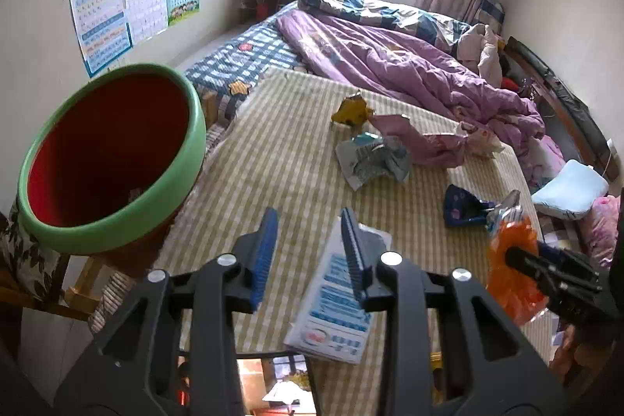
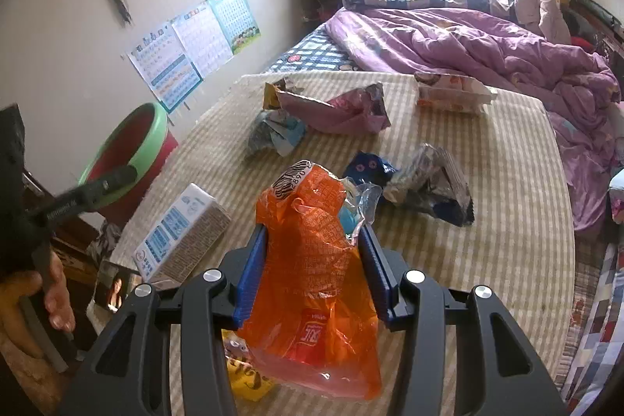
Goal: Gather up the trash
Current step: 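Carry the white carton and orange bag over the red bucket with both grippers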
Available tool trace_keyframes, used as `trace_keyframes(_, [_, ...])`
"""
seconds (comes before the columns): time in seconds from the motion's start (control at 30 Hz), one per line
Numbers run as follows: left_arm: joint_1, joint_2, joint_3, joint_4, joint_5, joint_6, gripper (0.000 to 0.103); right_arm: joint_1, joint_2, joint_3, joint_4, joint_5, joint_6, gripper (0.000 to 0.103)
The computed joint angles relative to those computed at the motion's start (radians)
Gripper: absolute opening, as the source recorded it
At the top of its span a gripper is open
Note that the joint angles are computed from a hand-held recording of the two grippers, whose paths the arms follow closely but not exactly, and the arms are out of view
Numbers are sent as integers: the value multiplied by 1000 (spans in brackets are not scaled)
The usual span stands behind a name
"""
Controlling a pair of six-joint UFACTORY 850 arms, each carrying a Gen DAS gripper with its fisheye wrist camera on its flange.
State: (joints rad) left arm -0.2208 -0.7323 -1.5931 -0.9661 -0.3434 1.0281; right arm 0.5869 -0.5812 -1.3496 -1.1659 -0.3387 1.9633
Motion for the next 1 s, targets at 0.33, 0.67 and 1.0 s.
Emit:
trace_keyframes(0.33, [-42, -56, -29, 285, -71, -137, 61, 0, -8, 0, 34, 4, 6, 47])
trace_keyframes(0.67, [-64, -83, -42, 387, -67, -212, 54, 0, 0, 17, 16, 7, 44, 47])
trace_keyframes(1.0, [-32, -15, 7, 69, 12, 49, 54, 0, -16, -26, -2, 9, 17, 47])
